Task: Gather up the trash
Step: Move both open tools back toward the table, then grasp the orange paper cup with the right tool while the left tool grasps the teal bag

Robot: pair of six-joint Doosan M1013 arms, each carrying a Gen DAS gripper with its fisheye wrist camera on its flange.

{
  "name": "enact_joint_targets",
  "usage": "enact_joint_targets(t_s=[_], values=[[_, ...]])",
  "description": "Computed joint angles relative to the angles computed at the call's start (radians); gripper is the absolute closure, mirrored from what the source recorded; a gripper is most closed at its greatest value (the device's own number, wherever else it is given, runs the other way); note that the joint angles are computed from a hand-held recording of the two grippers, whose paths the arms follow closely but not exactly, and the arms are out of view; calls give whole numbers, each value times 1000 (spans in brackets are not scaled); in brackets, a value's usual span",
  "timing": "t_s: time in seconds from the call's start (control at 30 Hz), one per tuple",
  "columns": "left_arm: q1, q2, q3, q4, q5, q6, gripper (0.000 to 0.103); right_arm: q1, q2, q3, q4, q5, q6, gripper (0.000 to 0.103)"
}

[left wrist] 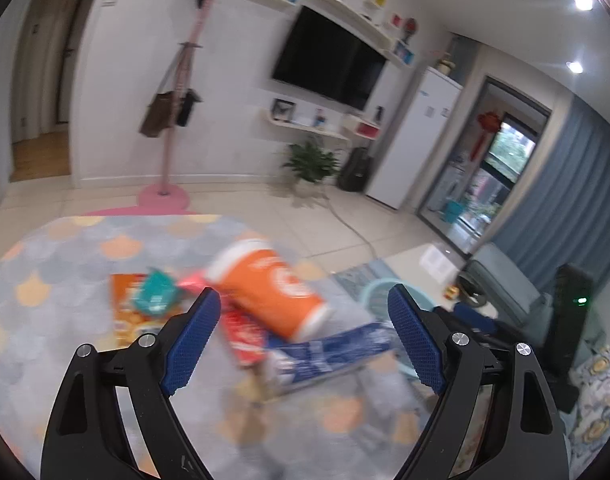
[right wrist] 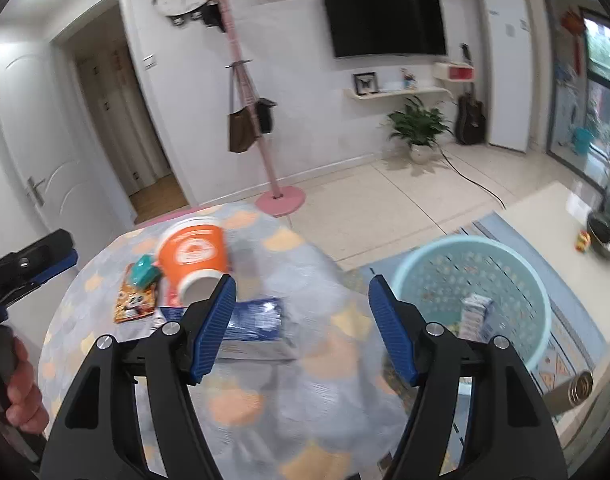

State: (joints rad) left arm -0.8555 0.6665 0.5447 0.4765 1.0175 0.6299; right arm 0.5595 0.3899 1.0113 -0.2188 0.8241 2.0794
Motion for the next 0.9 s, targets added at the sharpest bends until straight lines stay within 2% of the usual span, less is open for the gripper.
enact_joint_targets(t_s=[0.13,0.23,0.33,0.53,0.63,0.7,0.87,0.9], values=[[15,-32,69,55,46,-22,20,18,47,-76,49,40,-87,38],[39,-40,102,33,89,8,20,21,95,-153,110,91,-153,36],[69,-53,145,-35,83,40,20,19,154,-249,173,168,-206,32],[118,-13,113,-159,86,102,21,16,258,-414,245,293,-259,30],[125,20,71,-157,119,125,22,19,304,-486,245,345,-266,29],[129,40,45,-159,141,136,28,19,327,-524,246,375,-274,28],[134,51,37,-155,126,137,29,21,386,-620,254,443,-291,27],[132,54,34,-147,128,141,33,22,393,-631,254,453,-292,27]])
